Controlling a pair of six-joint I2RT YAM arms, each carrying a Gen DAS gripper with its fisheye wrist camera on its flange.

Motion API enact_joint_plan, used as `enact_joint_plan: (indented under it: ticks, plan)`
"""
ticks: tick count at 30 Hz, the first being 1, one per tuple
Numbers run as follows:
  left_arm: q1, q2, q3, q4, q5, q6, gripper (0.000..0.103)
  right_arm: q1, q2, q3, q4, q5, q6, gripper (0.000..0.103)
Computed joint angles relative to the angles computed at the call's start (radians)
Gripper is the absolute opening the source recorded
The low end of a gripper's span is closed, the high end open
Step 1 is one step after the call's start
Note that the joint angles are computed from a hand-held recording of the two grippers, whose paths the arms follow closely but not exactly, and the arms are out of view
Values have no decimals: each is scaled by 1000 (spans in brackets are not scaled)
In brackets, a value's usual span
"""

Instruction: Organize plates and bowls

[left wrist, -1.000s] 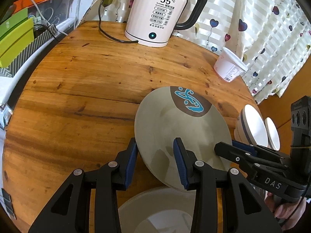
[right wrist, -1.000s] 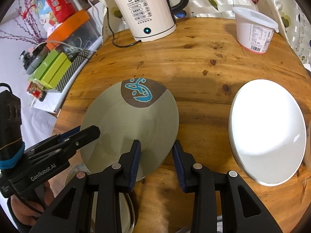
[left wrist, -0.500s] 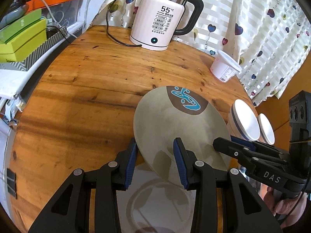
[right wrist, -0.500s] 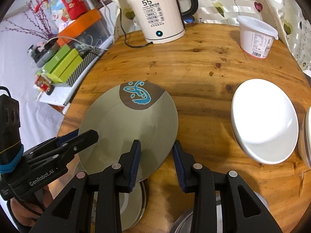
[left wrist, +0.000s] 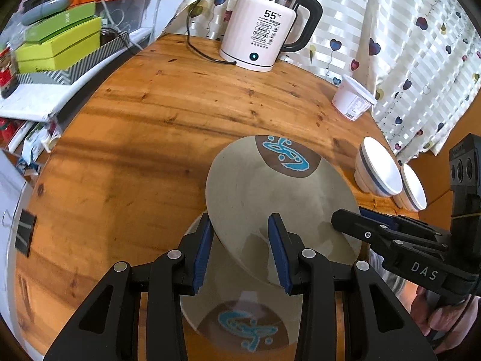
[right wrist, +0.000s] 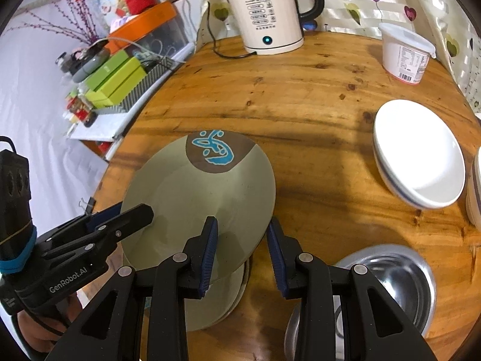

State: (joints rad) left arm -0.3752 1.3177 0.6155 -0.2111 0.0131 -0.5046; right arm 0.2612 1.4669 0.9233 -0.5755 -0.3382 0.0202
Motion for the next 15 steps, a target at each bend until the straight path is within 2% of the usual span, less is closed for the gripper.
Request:
enact_joint_plan:
  ticks: [15]
  plan:
    - [-83, -157, -126, -41, -84, -108, 39, 61, -92, -97, -2, 15, -7, 33]
